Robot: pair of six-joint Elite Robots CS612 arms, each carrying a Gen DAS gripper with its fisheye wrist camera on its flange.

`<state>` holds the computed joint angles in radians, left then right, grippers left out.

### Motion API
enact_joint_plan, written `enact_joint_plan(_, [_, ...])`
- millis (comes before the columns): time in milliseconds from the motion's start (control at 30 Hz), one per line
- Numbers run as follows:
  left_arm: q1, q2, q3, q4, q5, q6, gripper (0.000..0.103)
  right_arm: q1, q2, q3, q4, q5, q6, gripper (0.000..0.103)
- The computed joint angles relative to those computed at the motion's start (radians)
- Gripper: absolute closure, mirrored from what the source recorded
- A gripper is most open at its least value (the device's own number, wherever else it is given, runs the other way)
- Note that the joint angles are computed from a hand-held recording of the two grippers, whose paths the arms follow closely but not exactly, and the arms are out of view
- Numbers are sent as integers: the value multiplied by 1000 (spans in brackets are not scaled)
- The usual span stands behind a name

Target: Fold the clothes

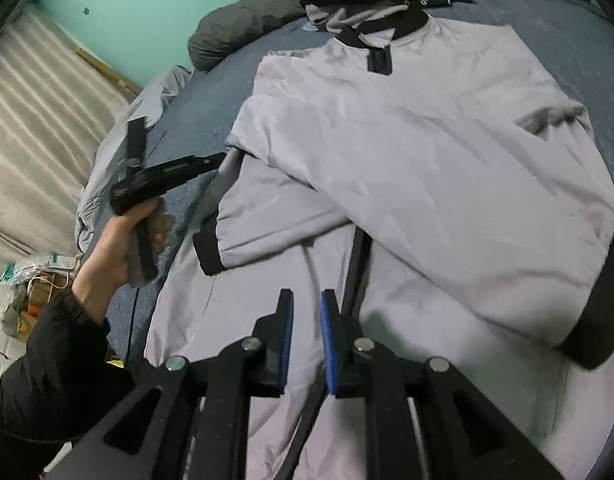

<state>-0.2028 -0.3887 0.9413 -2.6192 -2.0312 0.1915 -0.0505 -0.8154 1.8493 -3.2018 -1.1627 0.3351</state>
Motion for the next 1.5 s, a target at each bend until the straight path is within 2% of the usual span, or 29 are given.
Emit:
enact_joint_plan(167, [-3,16,-31,8,2,2,81,-8,26,-15,-6,26,21,89])
enact_joint_plan(367, [-15,-2,-6,-4,17,68,82,-13,41,-17,-18,32,53,89])
enact_joint_plan(467, [-20,2,-5,-2,25,76,82,-13,43,-15,-19,27,69,89])
enact_joint_plan(600, [-24,2,2,-45,31,68,98,-13,39,-9,-16,26,70,89])
enact_joint_plan(767, [-11,-13,31,-145,31,8,100,-15,38,-7,-21,29,67,89])
enact_joint_plan(900, [0,4,2,-106,38,-56,100,-12,39,-12,-22,35,68,89])
enact_joint_plan(1067, [1,19,-16,-79,52,-98,100,-11,35,-14,-7,38,59,89])
enact_joint_plan(1233, [12,27,-29,-55,18,-128,100,-17,27,-8,-1,39,62,89])
enact_joint_plan(1400, [33,23,-31,-64,-28,-221,97,-37,11,6,-23,18,73,88])
enact_joint_plan(1433, [39,23,-31,-72,-42,-245,97,-44,7,10,-30,13,79,87])
enact_joint_plan(1500, [48,28,-41,-85,-87,-277,96,-52,1,16,-43,-11,93,72])
